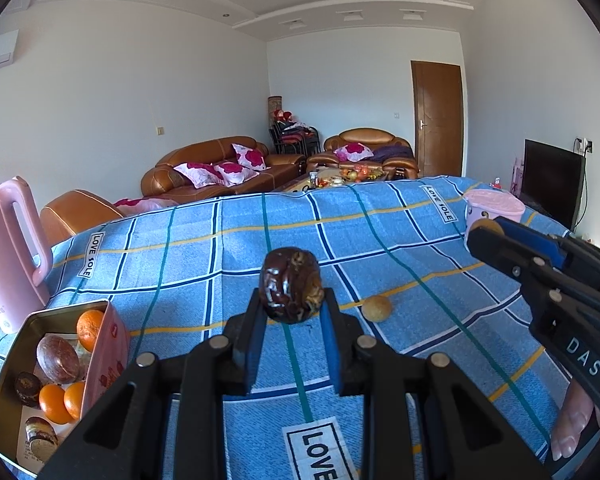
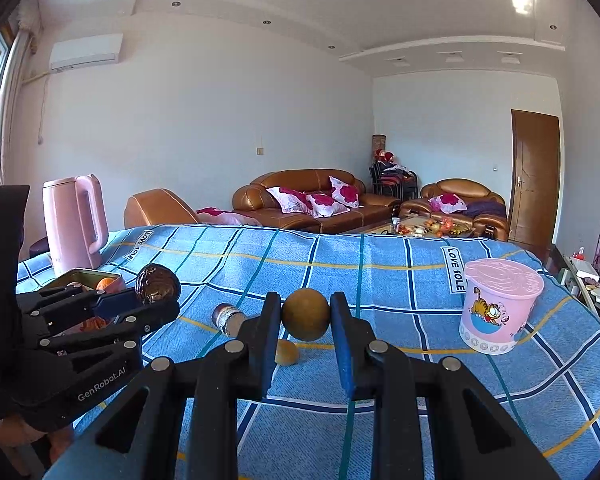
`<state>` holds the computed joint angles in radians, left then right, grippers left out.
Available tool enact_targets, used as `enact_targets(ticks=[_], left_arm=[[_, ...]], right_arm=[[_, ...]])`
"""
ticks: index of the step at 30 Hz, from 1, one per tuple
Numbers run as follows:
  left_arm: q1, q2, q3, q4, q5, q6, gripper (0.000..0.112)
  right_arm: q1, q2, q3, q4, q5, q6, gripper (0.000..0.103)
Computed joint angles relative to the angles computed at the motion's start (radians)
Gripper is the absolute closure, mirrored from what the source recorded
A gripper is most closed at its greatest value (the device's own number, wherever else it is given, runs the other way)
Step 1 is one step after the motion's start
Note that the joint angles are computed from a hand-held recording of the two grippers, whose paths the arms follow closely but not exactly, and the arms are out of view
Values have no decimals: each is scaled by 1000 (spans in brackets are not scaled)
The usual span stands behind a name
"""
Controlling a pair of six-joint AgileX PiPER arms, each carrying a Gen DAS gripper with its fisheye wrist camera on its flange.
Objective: Organize fruits
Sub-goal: 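Lift the chocolate pastry with the left gripper while the right gripper lifts the yellow fruit, then carry the chocolate pastry over the tin with the left gripper while the right gripper carries the yellow fruit there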
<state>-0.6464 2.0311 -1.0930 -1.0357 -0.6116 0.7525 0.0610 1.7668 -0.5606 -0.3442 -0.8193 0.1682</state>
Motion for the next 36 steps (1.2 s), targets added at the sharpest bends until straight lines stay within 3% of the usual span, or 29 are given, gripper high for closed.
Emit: enact_targets(ticks=[7,16,36], left_arm=[[-32,-14,34,-18,-69,25,85],[-9,-60,93,9,-36,-19,85],[138,-199,311,176,-33,-215,85]], right_arm=[[1,-3,12,-14,-17,4,76],[36,-14,28,-10,-13,9,76],[283,-10,-10,94,73,-32,76]])
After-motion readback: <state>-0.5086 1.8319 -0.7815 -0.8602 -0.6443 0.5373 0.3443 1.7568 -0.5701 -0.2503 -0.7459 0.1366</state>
